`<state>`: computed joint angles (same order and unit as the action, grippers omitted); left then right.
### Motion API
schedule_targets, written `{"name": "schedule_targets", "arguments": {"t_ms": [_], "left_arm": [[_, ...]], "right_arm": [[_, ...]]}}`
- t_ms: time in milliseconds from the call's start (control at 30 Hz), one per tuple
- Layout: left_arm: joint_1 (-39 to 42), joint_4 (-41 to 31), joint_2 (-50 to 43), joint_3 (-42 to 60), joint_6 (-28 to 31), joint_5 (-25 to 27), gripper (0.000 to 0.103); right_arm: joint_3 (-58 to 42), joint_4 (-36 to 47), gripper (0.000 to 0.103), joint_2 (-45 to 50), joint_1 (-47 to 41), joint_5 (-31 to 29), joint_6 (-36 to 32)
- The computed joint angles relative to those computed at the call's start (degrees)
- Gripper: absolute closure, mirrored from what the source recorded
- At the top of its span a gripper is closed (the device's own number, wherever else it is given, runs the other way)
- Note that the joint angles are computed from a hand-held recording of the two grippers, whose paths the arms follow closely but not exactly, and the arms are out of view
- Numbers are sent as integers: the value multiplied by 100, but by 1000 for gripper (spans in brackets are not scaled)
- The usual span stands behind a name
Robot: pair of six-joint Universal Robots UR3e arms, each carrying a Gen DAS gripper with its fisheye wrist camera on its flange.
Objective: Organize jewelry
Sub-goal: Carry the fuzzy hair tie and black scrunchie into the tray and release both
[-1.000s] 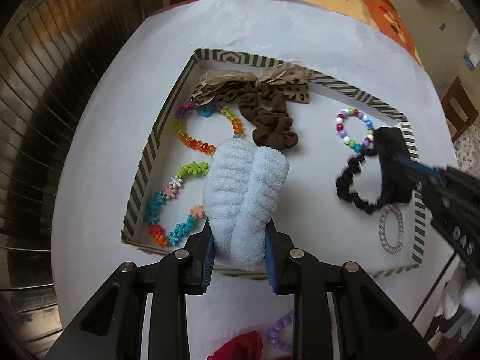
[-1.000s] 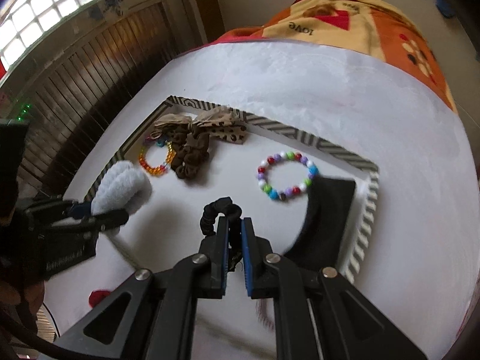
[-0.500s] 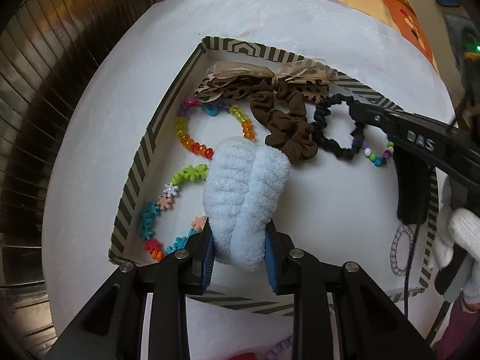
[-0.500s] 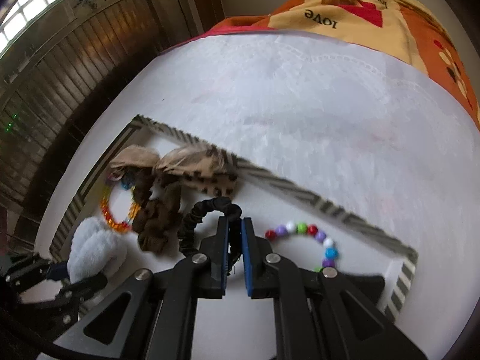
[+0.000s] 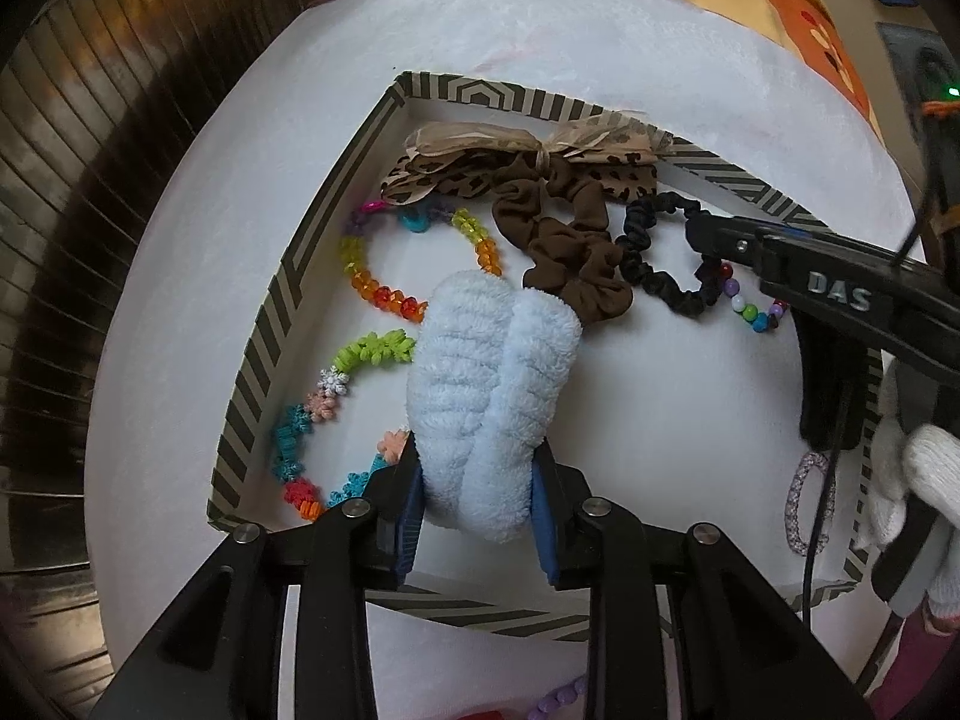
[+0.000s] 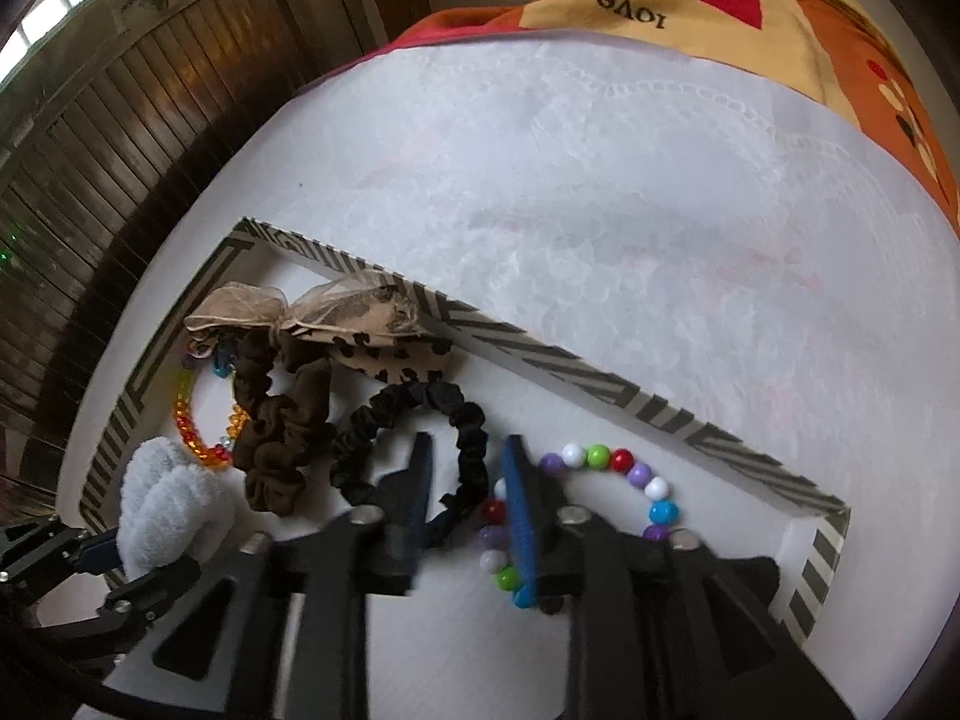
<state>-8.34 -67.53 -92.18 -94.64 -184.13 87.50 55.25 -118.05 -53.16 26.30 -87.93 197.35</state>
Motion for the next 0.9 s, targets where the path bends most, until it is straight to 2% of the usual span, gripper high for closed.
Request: {"name": "schedule_targets", "arguments": {"t_ms": [33,433,900], "left_arm": [[-15,-9,-5,9,-22,30,89],[-43,-88,257,-10,-26,-72,82],[61,-308,626,24,19,-203,80]], "right_arm": [[65,-29,67,-56,-4,-3,21],[1348,-497,53,-1115,-28,24,294],[1951,-547,51,-1789,97,-95,545]]}}
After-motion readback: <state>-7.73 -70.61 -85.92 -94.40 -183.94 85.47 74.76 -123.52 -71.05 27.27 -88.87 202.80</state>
